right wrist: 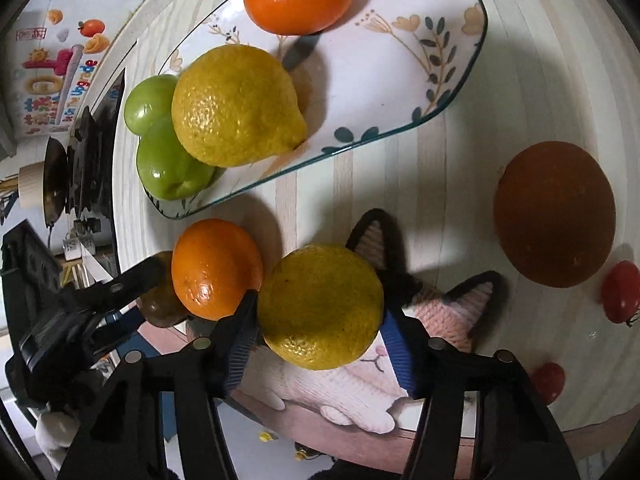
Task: Organize fruits
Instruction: 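Grasp the brown fruit with the left tool while the right tool grasps a lemon, then place the brown fruit and lemon on the floral plate and release both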
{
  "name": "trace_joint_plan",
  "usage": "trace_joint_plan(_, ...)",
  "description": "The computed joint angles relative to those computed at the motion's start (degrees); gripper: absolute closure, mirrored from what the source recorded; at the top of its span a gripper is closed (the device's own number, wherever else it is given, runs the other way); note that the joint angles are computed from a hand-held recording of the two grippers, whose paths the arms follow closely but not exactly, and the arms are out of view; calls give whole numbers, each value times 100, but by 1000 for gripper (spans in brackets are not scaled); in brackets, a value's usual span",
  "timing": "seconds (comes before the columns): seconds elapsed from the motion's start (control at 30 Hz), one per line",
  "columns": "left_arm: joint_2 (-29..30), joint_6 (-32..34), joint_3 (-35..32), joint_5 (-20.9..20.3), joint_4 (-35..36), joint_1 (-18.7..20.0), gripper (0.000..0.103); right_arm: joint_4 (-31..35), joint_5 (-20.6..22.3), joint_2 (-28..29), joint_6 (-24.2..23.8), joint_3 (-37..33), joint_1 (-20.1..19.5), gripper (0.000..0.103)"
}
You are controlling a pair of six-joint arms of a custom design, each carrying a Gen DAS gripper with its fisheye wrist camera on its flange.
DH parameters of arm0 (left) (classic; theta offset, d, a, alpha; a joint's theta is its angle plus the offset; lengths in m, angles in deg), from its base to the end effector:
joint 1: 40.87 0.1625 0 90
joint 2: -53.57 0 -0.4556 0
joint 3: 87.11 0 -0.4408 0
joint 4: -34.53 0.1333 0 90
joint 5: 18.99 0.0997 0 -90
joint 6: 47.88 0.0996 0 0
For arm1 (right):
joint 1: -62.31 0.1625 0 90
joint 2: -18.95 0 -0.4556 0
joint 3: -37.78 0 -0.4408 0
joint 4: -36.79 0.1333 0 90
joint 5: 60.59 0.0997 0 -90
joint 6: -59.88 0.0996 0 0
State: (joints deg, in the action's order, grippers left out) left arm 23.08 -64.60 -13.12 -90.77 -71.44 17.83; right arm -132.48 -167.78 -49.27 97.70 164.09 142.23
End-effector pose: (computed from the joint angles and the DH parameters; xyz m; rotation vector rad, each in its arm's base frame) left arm -0.2528 -0.7323 -0.0397 0.4362 2.5957 0.4170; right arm 0.0096 -0.5394 0.1587 -1.2412 -2.5942 0.6259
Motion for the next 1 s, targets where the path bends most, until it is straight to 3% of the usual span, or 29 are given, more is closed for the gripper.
trace_joint_plan(0.23,-263,412,567,502,-377,-148,39,983,-623,-55,-178,-210,222,42)
trace_joint_plan(0.67,-261,749,977,899,-832,-429,40,1227,-856,126,-339,-460,288,42)
trace_joint_plan(0.83,-279,784,993,743,-916,-554,40,1073,-791,-37,-442,-359,341,42)
trace_joint_plan(1.0,-331,979,722,332,-1017,-780,40,978,-838,-371,-564,-388,440,42)
